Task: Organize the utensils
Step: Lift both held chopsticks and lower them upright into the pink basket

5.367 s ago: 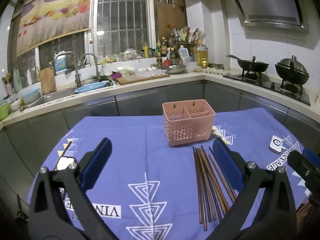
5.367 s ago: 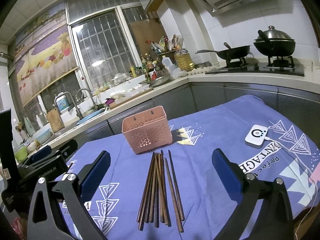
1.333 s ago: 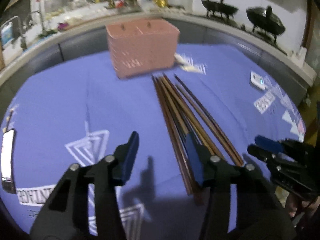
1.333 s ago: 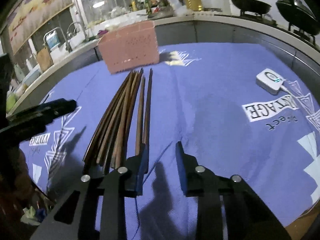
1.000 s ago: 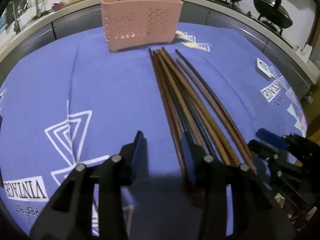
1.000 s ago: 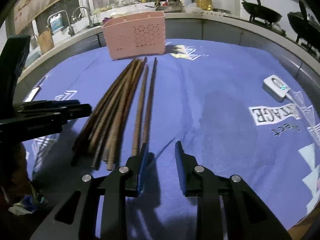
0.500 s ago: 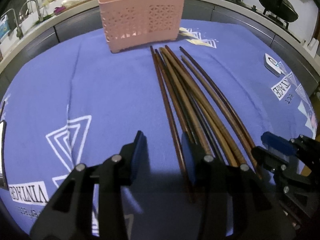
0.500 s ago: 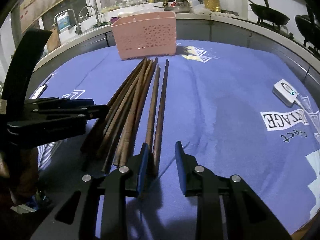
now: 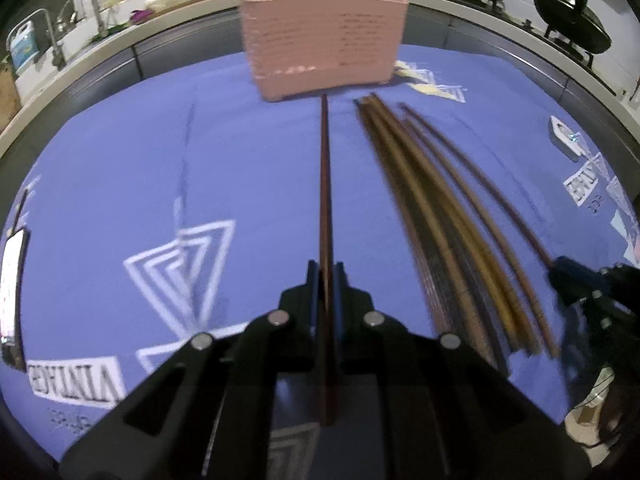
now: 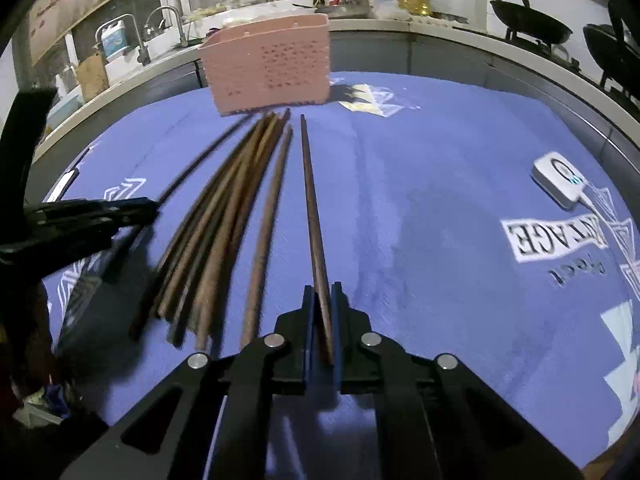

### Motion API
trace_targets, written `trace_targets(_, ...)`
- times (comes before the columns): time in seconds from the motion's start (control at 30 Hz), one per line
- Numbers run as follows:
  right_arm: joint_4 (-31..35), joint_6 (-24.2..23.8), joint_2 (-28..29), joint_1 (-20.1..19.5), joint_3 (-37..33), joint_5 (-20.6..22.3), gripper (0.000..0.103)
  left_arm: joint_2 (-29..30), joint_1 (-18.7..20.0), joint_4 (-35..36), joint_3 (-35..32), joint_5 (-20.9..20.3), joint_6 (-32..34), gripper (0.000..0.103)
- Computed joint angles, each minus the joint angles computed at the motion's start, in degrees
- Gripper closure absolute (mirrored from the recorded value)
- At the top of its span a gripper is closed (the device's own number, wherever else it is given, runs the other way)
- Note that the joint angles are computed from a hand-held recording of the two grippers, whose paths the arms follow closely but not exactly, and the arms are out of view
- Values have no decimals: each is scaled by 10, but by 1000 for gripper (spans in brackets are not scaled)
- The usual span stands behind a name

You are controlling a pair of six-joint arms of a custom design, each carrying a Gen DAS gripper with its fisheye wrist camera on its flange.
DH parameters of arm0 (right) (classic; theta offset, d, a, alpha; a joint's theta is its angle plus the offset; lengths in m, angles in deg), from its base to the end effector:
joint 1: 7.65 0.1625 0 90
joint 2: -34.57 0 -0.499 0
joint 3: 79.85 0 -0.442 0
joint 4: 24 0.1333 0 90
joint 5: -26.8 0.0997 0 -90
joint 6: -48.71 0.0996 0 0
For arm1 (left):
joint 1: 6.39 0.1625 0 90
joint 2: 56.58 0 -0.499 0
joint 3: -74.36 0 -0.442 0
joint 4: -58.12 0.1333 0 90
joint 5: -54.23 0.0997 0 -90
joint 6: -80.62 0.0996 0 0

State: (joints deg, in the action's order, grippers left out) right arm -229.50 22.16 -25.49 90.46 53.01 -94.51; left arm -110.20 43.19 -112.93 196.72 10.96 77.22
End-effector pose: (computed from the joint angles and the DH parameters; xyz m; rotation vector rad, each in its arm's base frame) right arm 0.1528 -0.4941 0.1777 0.4592 -2.3452 0.8099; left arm -0.2117 -0.5660 0.1069 0.6527 2.3000 -0.6239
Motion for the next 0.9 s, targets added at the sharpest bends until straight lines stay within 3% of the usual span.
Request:
trace_targets(0.07,15,7,-12,-4,6,7,94,-4,-1,-5,8,25,-3,95)
trace_targets(0.13,57,24,-25,-5,1,13,93,-6,2,-7,9,41,-9,73)
trace_targets(0.23,115,36,-34,-5,-20,25,92,-10,14,15,-9,26,-32,54)
trace_targets(0.3,156,43,-33,-4,-42,26,92,-7,22,25,-24,14,-32,53)
trace_targets(0.63,354,59,27,8,-216,6,91,60,37,82,-139,33,19,53)
trace_targets(0.7,385,58,43,11,-250,5,91,69,40,102,-161,26,23,56)
trace_targets(0.77,403,54,58,12,-277,6,91,74,46,115,-181,2,30,72)
trace_targets(0.8,404,49,63,13,-284,6,91,77,48,118,-188,-4,33,92)
trace_targets(0.83,403,50,67,13,-290,4,93,80,49,125,-195,-10,30,98)
trace_targets(0.9,410,71,67,10,-294,17,98,80,51,134,-201,-20,23,99)
